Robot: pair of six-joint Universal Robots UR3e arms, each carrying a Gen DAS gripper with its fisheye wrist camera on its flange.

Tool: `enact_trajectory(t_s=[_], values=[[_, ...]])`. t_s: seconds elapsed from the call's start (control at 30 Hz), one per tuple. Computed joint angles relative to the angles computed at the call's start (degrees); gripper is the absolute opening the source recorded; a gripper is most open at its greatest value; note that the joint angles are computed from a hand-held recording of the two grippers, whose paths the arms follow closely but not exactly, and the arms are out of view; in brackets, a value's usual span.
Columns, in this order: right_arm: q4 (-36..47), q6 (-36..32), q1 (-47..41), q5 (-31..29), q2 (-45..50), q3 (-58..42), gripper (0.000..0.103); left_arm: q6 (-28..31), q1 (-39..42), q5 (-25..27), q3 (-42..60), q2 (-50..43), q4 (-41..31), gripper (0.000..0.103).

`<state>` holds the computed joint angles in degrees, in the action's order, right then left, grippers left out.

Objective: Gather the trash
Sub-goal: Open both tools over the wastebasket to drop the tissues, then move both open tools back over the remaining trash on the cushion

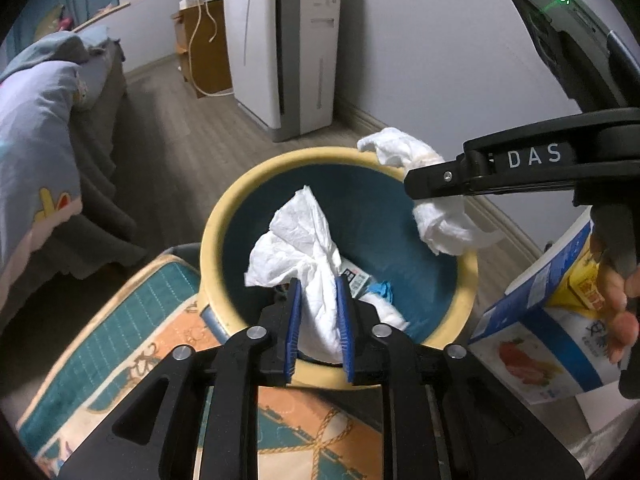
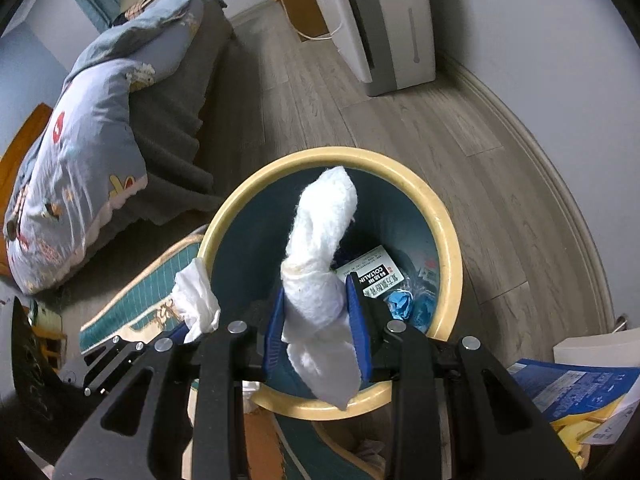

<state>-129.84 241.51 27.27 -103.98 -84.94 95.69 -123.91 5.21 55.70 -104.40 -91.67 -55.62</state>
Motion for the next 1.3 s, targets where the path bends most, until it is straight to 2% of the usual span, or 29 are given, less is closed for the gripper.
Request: enact_trajectory(t_s=[0.03,0.07,0.1,0.13,0.17,0.27,0.4,0.57,0.73,1.03,1.3], values=[[-0.1,0.3,0.0,-0.4,-0.2,0.1,0.035,-0.4,0.1,-0.2,-0.2,0.1,0.4,0.029],[0.0,0.8,0.1,-0.8,-0.4,0.3,0.042,-0.9,0.3,-0.6,-0.6,0.4,1.1,0.046],[0.2,1.4,0.3,-1.3,-0.5,0.3,0.064,-1.3,0.5,-0.9,-1.1,0.8,1.8,0.067],[0.6,2.1,0.6,-2.2,-0.6,0.2,0.078,-1.5,0.7,-1.1,-1.6,1.2,2.2,0.075],[1.0,2.5,0.8,-2.8,-0.8,0.1,0.081,-1.7,1.1,-1.7,-2.4,1.7,2.8,0.082],[1.2,2.9,0.7,-3.1,-1.3,0.1,0.091,-3.3,1.0,-0.8,-3.0,2.3,4.6,0.092],[2.0,3.1,0.7,-2.7,-1.4,-0.3,0.097,-3.3,1.6,-0.3,-3.1,3.2,3.9,0.093],[4.4,4.0,1.3,-2.5,-1.1,-2.4,0.097,-1.7,3.9,-0.1,-2.8,5.5,1.3,0.093],[7.9,4.2,3.7,-4.2,0.5,-7.4,0.097,0.7,8.8,-2.3,0.4,8.7,-6.8,0.093],[14.5,2.2,8.6,-6.3,7.4,-21.4,0.097,16.4,26.8,-7.0,10.6,15.8,-30.1,0.094],[19.7,-1.0,12.7,-5.6,19.6,-39.6,0.097,32.4,46.6,-9.3,22.6,15.3,-50.5,0.094]])
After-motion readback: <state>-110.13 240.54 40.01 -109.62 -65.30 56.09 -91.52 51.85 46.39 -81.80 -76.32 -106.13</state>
